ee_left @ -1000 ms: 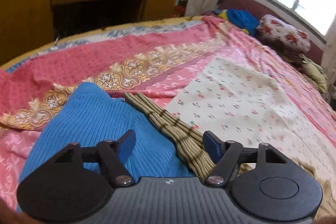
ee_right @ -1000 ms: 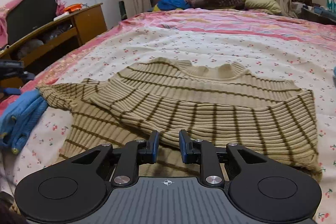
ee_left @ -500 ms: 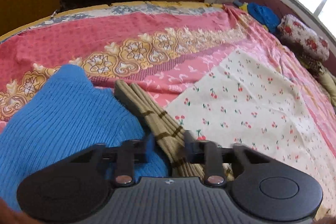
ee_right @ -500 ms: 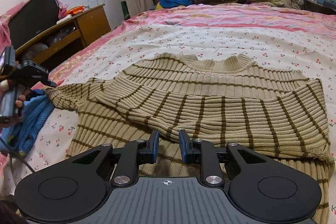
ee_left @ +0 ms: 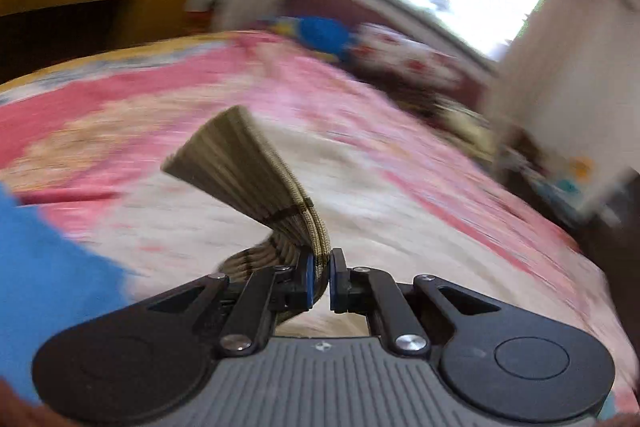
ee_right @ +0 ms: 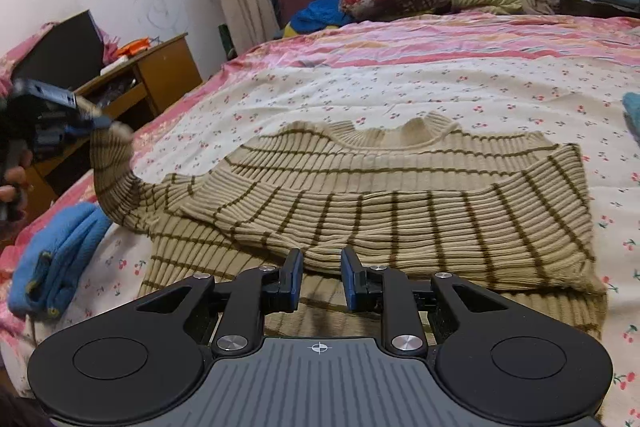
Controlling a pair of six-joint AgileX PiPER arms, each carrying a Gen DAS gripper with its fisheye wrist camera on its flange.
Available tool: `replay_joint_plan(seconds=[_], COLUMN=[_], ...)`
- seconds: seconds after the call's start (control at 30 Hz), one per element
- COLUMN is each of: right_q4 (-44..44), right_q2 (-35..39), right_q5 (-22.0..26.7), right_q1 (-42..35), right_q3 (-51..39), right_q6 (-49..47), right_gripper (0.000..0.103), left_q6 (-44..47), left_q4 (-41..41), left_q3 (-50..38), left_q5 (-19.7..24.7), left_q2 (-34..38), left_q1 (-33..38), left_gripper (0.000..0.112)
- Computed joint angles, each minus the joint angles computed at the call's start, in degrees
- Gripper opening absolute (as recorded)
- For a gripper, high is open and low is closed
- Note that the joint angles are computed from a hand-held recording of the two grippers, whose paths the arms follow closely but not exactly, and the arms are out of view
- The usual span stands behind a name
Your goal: Fold small clothes
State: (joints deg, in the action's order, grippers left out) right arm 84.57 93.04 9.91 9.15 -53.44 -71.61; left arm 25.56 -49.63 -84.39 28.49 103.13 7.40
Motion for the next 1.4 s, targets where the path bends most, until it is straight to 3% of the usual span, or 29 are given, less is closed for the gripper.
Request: replay_joint_plan(seconds=[0.13, 0.23, 0.43, 0.6, 0.87, 0.97, 1.1, 1.23, 1.4], right_q4=[4.9, 5.6, 2.9, -0.3, -7.4, -8.6, -9.2, -5.7, -4.1], right_q2=[-2.1, -3.3, -5.0, -2.6, 0.9, 2.8, 3.0, 0.6, -2.8], right_q5=[0.6, 1.8, 6.8, 15.2, 12.2, 13.5, 19.9, 24.5, 26.7], right_q1=[-2.0, -4.3, -10.3, -14.5, -12.0, -11.6, -14.3, -17.7, -22.7], right_q3=[2.3, 3.7, 5.6, 3.3, 1.3, 0.2, -0.9, -1.1, -4.6], right_q6=[-4.3, -4.5, -1.1, 4.8, 12.4, 14.3, 15.9, 14.3, 13.5], right_gripper=[0.022, 0.023, 0.023, 0.034, 0.038, 0.039, 0.007, 0.005, 0.005], left_q6=[12.5, 17.1, 7.5, 4.4, -2.2, -5.6, -10.3, -9.7, -5.7], left_q4=[-9.1, -8.3, 7.5, 8.5, 14.8, 18.2, 23.6, 24.0, 20.0], left_q3=[3.9, 7.9, 14.1, 21.3, 27.6, 28.6, 27.2, 25.3, 23.9], left_q5=[4.3, 3.8, -1.1, -3.9, -6.1, -6.3, -6.7, -7.1, -8.5], left_q2=[-2.8, -3.7, -3.8, -8.9, -15.8, -18.3, -18.6, -17.5, -15.1], left_q1=[-6.5, -13.5, -22.2, -21.4, -20.0, -20.3, -21.2, -20.8, -19.3], left_gripper=[0.013, 0.014, 0.017, 0.025, 0.031, 0.035, 0.037, 0.039, 0.043])
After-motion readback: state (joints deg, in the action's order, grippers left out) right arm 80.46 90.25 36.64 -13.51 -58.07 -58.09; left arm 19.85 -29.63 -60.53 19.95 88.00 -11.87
